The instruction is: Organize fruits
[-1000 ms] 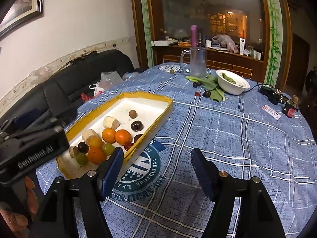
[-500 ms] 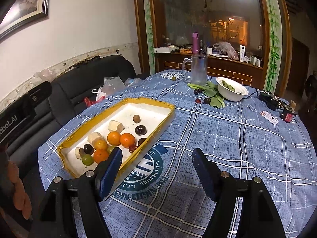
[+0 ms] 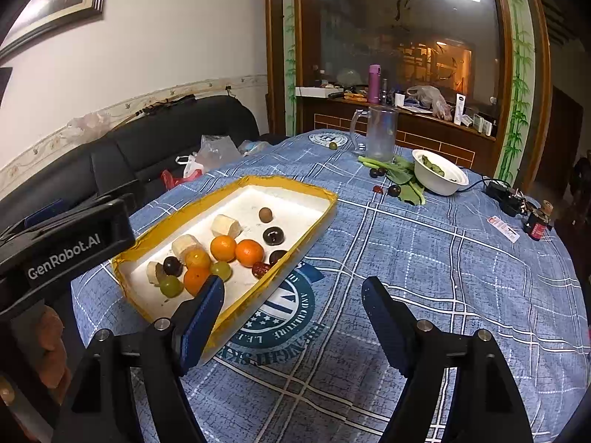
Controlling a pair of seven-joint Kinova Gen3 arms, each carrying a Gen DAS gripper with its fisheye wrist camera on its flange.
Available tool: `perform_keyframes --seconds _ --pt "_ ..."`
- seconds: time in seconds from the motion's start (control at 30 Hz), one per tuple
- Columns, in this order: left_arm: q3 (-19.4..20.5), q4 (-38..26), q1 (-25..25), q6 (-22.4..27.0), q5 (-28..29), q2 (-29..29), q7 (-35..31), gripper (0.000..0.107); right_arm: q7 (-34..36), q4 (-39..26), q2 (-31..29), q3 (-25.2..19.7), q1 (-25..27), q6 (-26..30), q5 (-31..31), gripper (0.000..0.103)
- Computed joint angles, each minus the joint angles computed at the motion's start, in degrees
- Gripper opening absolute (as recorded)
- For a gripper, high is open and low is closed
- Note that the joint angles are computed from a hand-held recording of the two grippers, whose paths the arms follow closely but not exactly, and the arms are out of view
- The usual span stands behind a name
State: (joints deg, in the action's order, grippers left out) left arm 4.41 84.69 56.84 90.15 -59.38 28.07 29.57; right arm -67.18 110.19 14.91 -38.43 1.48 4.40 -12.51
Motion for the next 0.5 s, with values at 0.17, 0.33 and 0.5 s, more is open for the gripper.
perform_keyframes --seconds 0.17,0.33,0.5 --pt "0.2 0.6 -0.7 -1.2 1.0 -0.3 -0.6 0.103 -1.1 -0.1 -0.1 4.4 -4.8 0.5 1.0 0.081" --pt "0.1 0.8 -1.0 -1.2 1.4 -0.1 -0.8 0.103 -2.3 -1.0 0.2 9.1 -10.0 1.5 1.7 0.082" --pt "0.2 1.2 -1.9 -2.4 2.4 -0.3 -1.5 0.103 -2.8 -1.7 0.8 11.9 -13.5 2.1 2.3 0.082"
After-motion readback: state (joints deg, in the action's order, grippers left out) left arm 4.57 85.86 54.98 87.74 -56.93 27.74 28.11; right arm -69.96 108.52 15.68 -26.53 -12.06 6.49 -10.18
